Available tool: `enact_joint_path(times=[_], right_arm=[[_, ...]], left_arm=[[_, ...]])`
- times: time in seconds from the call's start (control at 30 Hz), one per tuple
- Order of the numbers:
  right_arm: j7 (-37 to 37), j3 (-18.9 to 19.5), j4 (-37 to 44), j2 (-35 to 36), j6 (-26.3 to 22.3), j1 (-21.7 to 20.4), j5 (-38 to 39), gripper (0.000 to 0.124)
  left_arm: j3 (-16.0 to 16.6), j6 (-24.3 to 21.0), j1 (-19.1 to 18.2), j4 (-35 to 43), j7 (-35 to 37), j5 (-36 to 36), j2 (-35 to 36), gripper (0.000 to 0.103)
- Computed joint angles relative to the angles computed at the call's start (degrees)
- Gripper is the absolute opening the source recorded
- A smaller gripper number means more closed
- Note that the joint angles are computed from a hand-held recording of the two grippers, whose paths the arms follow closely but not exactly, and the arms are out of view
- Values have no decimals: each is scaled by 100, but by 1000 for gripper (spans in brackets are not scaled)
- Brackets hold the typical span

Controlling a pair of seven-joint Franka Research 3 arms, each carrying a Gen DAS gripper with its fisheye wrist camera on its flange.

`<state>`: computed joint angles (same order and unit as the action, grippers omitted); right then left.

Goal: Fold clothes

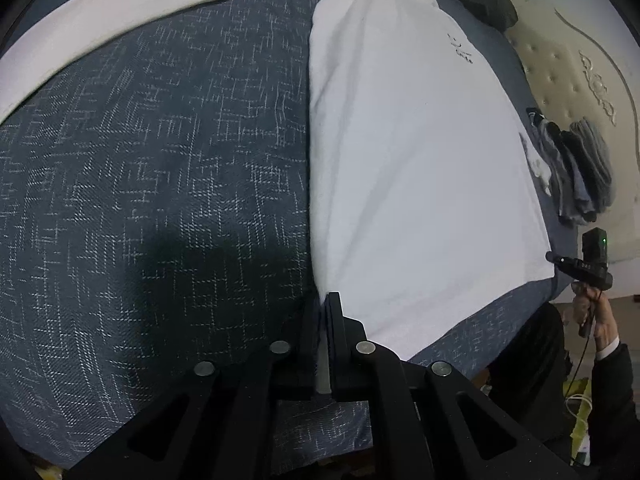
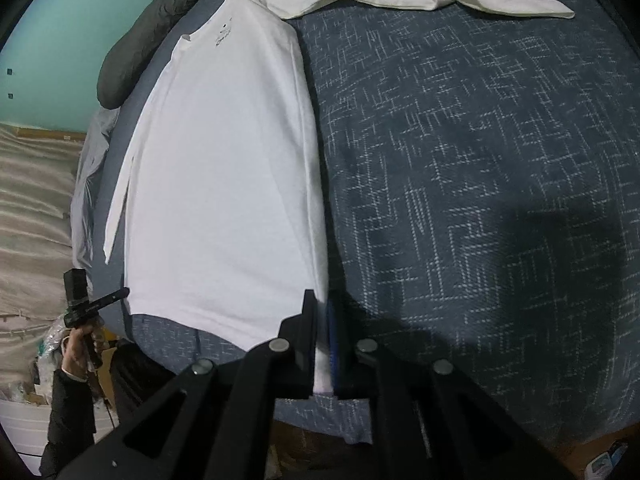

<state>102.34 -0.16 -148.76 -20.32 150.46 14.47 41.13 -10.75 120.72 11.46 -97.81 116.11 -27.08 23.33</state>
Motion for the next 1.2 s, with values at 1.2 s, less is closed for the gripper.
enact_joint_path(times=[1.2], right_arm=[[-537,431,3577,3478,1211,-1208,708,42]], left_arm=[[-954,2156,-560,3024,-938,482,2391,32]])
